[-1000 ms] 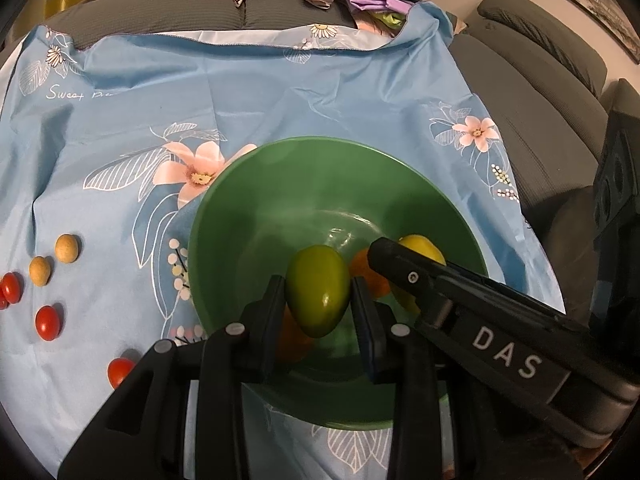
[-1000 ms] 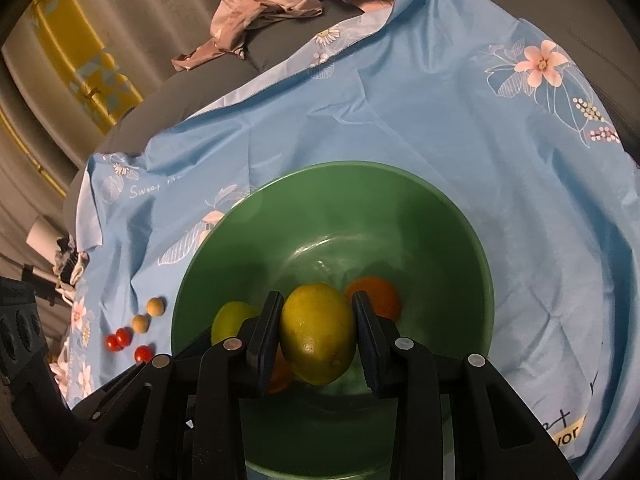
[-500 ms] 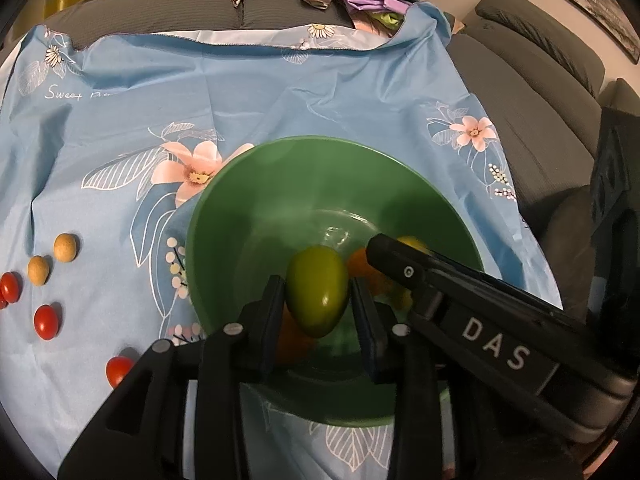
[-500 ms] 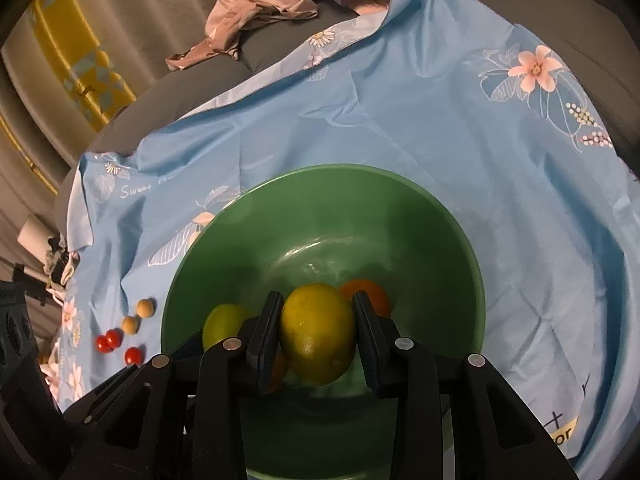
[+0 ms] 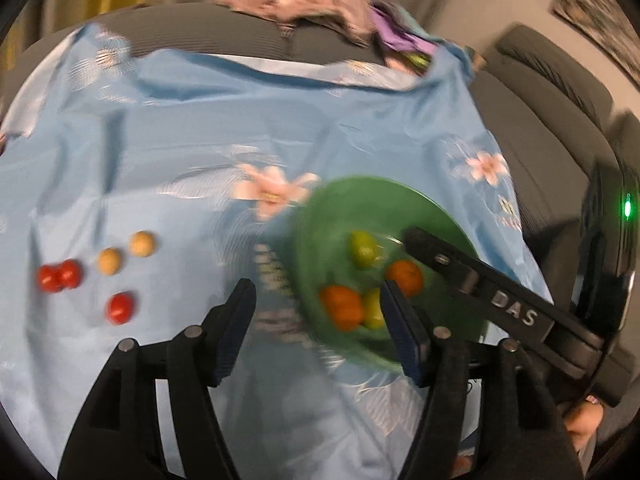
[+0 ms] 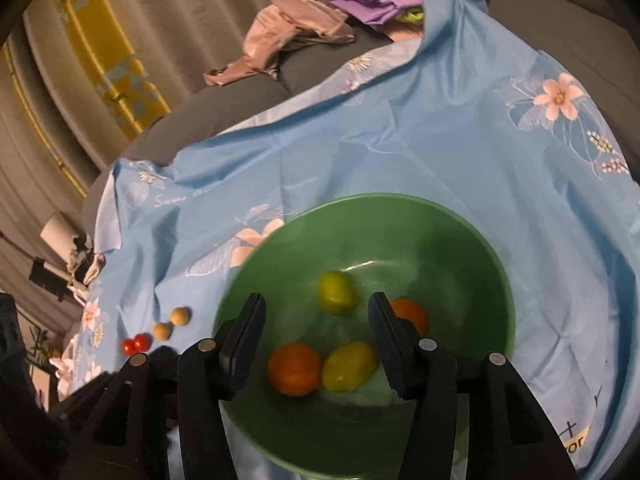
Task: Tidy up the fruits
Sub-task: 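Lower the lemon and green plum into the bowl and open both grippers, then close the left gripper on a red tomato while the right gripper grasps another tomato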
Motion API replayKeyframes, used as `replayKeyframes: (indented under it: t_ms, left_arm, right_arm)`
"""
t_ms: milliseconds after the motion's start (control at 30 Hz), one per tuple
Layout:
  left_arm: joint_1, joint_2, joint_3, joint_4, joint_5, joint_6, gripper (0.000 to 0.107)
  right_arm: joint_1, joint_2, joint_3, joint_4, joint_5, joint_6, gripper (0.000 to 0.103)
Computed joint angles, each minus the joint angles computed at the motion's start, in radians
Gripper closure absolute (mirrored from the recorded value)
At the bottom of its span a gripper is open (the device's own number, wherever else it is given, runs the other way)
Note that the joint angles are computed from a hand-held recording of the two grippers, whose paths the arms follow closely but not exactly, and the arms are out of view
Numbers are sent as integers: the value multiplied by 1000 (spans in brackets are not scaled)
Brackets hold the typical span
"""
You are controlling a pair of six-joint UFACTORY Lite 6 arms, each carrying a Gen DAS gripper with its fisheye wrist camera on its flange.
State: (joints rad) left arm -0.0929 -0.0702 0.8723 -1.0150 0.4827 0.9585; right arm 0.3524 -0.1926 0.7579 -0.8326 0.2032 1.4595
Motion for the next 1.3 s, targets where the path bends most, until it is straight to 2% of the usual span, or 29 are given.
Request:
replayKeyframes:
  t_ms: [100,233,367,467,533,700,767,833,900,967,1100,1300]
  left_arm:
    - [139,-58,1,36,74,-38,37]
    - [328,-106,-20,-29,150,67,31]
    - [433,-5,-26,-111,149,214,33]
    - [440,112,1,-146,123,279,39]
    - [409,225,79,-81,103,212,54]
    - [384,382,182,0,97,162,57]
    - [371,409,196,36,69,134,61]
    - [361,428,205,44,44,137,62]
    - [362,461,231,65,41,102,66]
    - [363,464,237,64,28,99,68]
    - [349,449,209,41,-19,156,81]
    - [368,438,194,48,-4,157,81]
  right_arm:
    - [19,-10,0,-17,-4,7,49]
    - [50,-24,-2,19,-25,-46,49]
    - [129,-22,13,92,-85,-182,49]
    - [211,20,54,3,-113,-125,49]
    - [264,88,110,41,-102,-187,49]
    - [351,322,288,246,-14,-416,49]
    - [387,416,365,251,50,-434,49]
    - [422,479,422,164,111,-367,49]
    - [428,518,448,145,120,-367,49]
    - [413,549,464,238,111,-443,49]
    - [410,593,492,282,144,-483,49]
    - [408,659,546,295,182,-482,49]
